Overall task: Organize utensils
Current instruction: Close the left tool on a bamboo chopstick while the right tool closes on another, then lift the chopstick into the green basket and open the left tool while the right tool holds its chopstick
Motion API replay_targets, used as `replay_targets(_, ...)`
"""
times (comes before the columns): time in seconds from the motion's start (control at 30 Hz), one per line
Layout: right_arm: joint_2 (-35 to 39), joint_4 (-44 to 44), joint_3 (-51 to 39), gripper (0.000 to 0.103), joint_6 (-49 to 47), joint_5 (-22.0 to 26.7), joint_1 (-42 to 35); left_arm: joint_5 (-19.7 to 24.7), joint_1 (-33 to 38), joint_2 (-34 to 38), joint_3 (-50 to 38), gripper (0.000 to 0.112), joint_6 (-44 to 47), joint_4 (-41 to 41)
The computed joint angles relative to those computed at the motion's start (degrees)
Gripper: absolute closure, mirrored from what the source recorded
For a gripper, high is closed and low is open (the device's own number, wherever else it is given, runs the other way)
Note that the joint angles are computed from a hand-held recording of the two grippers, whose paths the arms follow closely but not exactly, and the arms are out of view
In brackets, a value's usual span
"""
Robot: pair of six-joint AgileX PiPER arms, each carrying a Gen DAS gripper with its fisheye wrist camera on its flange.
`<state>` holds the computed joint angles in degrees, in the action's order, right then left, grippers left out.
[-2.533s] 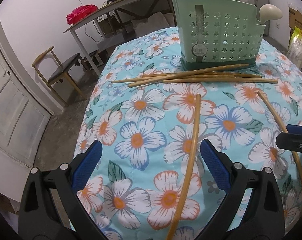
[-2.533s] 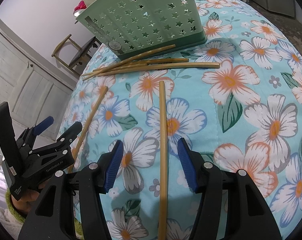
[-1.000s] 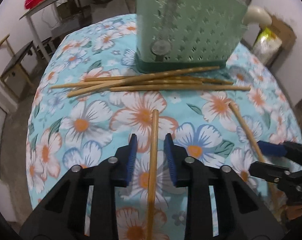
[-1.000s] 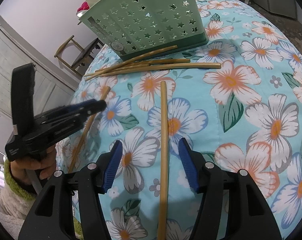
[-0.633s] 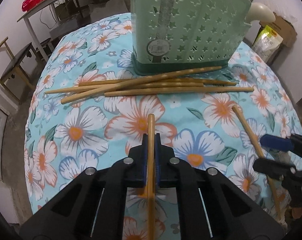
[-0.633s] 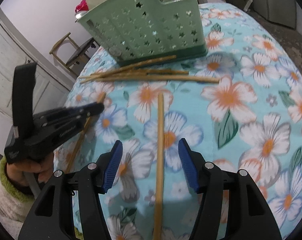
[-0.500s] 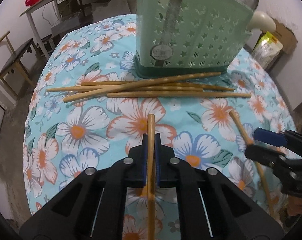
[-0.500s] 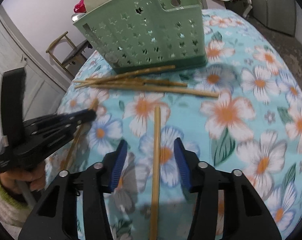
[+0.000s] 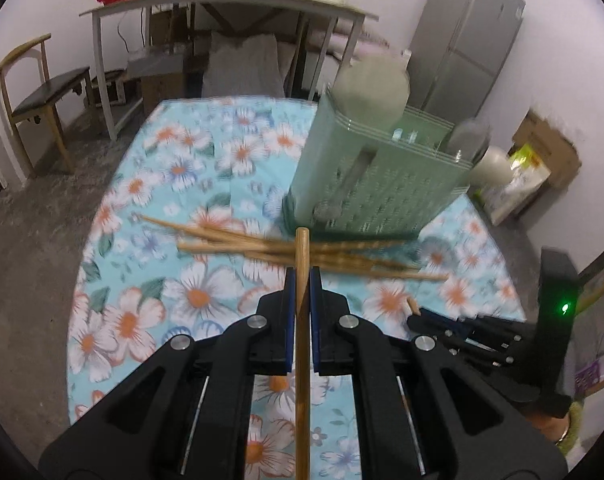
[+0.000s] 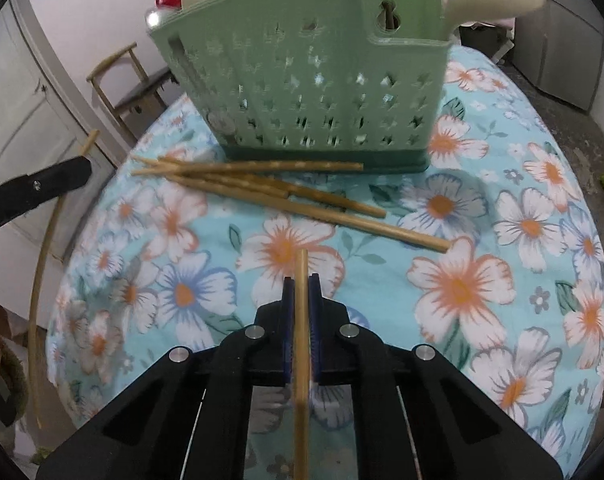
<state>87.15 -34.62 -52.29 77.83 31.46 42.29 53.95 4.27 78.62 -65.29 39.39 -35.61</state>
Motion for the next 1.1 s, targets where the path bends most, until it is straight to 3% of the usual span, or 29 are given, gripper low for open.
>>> replay_targets(0.17, -9.23, -4.22, 5.95, 0.096, 6.74, -3.02, 0.69, 3.60, 3.06, -1.82, -5.61, 0.107, 1.58, -5.65)
replay_targets(0.4, -17.73, -9.49, 9.98, 0.096, 13.65, -1.86, 2.59, 2.10, 2.30, -1.36, -14.90, 0.107, 1.57, -13.57)
replay_targets(0.5, -18.50, -11.10, 10.06, 0.096, 15.40, -1.47, 3.29, -1.60, -1.24, 0.09, -18.85, 0.107, 0.52, -15.72)
replay_targets(0.67, -18.36, -9.72, 10.80, 0.096, 14.31, -4.49, 1.30, -13.37, -9.95, 3.94, -22.86, 0.107, -0.44, -18.62)
replay_targets(0.83, -17.62, -7.04, 11.73, 0.096, 11.78, -7.52, -1.46, -23.54, -18.22, 10.41, -28.17, 0.107, -5.83, -13.53)
replay_targets(1.1, -16.69, -1.18, 13.24, 0.096, 5.38, -12.00, -6.90, -27.75, -24.81, 23.43, -42.23, 0.107, -24.95, 2.79)
